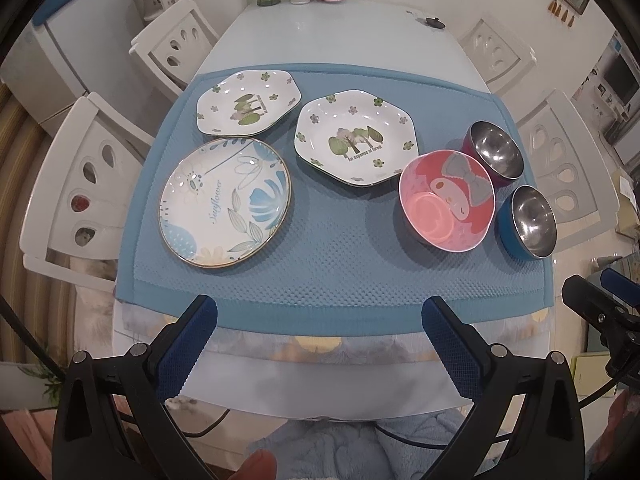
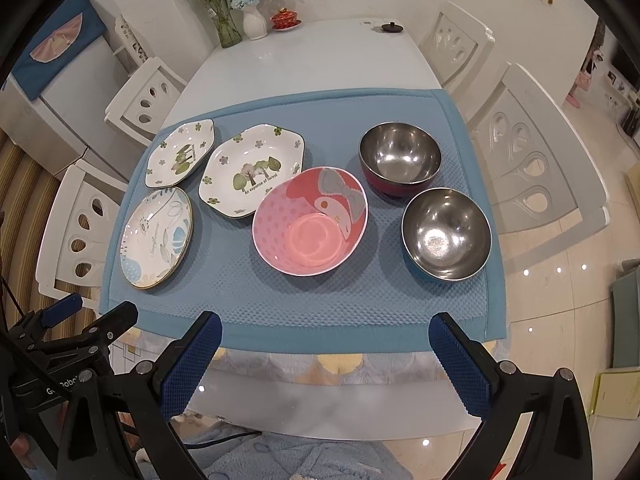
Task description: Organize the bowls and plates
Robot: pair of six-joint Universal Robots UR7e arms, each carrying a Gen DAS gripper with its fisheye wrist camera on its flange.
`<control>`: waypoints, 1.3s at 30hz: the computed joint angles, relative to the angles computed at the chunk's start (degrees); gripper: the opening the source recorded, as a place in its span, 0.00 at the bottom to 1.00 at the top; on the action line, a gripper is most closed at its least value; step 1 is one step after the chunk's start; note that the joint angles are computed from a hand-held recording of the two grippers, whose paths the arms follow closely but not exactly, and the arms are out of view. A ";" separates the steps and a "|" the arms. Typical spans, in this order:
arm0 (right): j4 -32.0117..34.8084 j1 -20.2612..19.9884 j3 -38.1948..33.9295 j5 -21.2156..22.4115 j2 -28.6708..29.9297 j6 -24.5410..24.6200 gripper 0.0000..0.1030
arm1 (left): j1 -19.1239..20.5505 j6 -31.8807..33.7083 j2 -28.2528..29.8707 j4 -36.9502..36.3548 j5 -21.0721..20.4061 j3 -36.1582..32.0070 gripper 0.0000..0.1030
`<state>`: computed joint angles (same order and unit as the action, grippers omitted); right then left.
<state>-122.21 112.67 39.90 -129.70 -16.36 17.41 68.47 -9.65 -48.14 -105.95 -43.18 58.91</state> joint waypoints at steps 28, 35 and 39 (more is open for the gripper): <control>-0.12 -0.37 4.02 -0.52 -1.51 2.11 1.00 | -0.19 -3.32 -0.37 4.07 -0.20 1.02 0.99; 1.54 -0.57 4.21 -0.16 -1.69 3.23 1.00 | -0.15 -4.12 -0.25 5.18 0.21 1.13 0.99; 2.04 -0.65 4.06 0.11 -1.56 3.53 1.00 | -0.03 -4.31 -0.39 5.18 0.21 1.44 0.99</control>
